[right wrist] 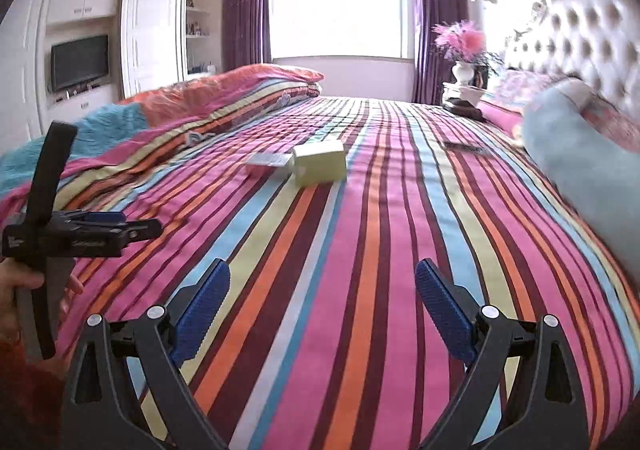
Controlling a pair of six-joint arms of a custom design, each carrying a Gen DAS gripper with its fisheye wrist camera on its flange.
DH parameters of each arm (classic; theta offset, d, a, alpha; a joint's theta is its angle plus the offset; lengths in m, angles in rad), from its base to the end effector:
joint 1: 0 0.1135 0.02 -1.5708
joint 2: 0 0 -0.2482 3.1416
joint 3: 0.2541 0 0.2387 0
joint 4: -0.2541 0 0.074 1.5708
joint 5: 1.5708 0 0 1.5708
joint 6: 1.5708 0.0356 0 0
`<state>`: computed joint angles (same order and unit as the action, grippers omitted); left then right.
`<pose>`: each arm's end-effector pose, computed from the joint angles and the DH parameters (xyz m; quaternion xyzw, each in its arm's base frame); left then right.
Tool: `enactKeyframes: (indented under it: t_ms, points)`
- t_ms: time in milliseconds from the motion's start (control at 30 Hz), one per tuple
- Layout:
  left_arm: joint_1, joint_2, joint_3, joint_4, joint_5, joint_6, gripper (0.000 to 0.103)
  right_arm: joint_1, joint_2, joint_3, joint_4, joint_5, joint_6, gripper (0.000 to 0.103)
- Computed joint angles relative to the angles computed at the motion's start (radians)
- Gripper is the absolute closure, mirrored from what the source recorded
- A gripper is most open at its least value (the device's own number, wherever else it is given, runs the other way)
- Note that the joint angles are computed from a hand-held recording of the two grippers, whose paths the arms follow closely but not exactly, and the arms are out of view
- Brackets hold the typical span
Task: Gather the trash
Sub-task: 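Lift both grippers from the basket and move back to the bed, then grasp the white leaflet with the left gripper while the right grasps the green box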
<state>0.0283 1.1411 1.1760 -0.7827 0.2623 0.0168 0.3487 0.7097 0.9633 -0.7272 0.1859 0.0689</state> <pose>0.2250 -0.0029 0.3335 0.0471 0.9089 -0.1109 0.3992 0.1313 0.0407 0.3416 -0.0705 0.8480 0.0302 0.5244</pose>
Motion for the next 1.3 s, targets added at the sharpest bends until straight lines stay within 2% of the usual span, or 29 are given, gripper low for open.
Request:
enactKeyframes:
  t_ms: [100, 167, 267, 433, 500, 600, 800, 933, 1000, 1067, 1167, 1200, 1300]
  points:
    - [-0.053, 0.200, 0.120, 0.087, -0.056, -0.069, 0.007, -0.089, 0.297, 0.113, 0.166, -0.076, -0.055, 0.014]
    - [-0.087, 0.307, 0.197, 0.119, -0.099, -0.103, 0.007, -0.114, 0.474, 0.229, 0.214, -0.099, -0.084, 0.014]
    - [-0.122, 0.435, 0.308, 0.135, -0.144, -0.116, 0.007, -0.104, 0.667, 0.394, 0.219, -0.079, -0.133, 0.014]
    - [-0.137, 0.623, 0.496, 0.097, -0.161, -0.129, 0.007, -0.079, 0.882, 0.624, 0.119, -0.050, -0.210, 0.013]
    - [-0.125, 0.673, 0.547, 0.089, -0.136, -0.132, 0.007, -0.083, 0.932, 0.677, 0.099, -0.058, -0.233, 0.013]
    - [-0.115, 0.730, 0.609, 0.093, -0.119, -0.122, 0.007, -0.090, 1.052, 0.828, 0.031, -0.057, -0.308, 0.013]
    - [-0.121, 0.843, 0.764, 0.028, -0.072, -0.062, 0.007, -0.124, 1.201, 1.056, -0.113, -0.113, -0.365, 0.013]
    - [-0.129, 0.882, 0.829, -0.009, -0.045, -0.007, 0.007, -0.134, 1.184, 1.032, -0.097, -0.155, -0.405, 0.013]
    - [-0.130, 0.886, 0.839, -0.001, -0.036, 0.003, 0.007, -0.131, 1.157, 0.993, -0.061, -0.158, -0.414, 0.013]
    - [-0.131, 0.904, 0.867, -0.007, -0.036, -0.002, 0.007, -0.128, 1.159, 1.012, -0.069, -0.171, -0.412, 0.013]
    - [-0.127, 0.953, 0.940, -0.046, -0.018, -0.027, 0.007, -0.119, 1.244, 1.172, -0.191, -0.104, -0.309, 0.013]
    - [-0.124, 0.964, 0.956, -0.051, -0.007, -0.036, 0.007, -0.129, 1.262, 1.210, -0.222, -0.128, -0.253, 0.013]
    - [-0.123, 1.030, 1.055, -0.107, -0.010, -0.045, 0.007, -0.157, 1.251, 1.205, -0.223, -0.239, -0.160, 0.013]
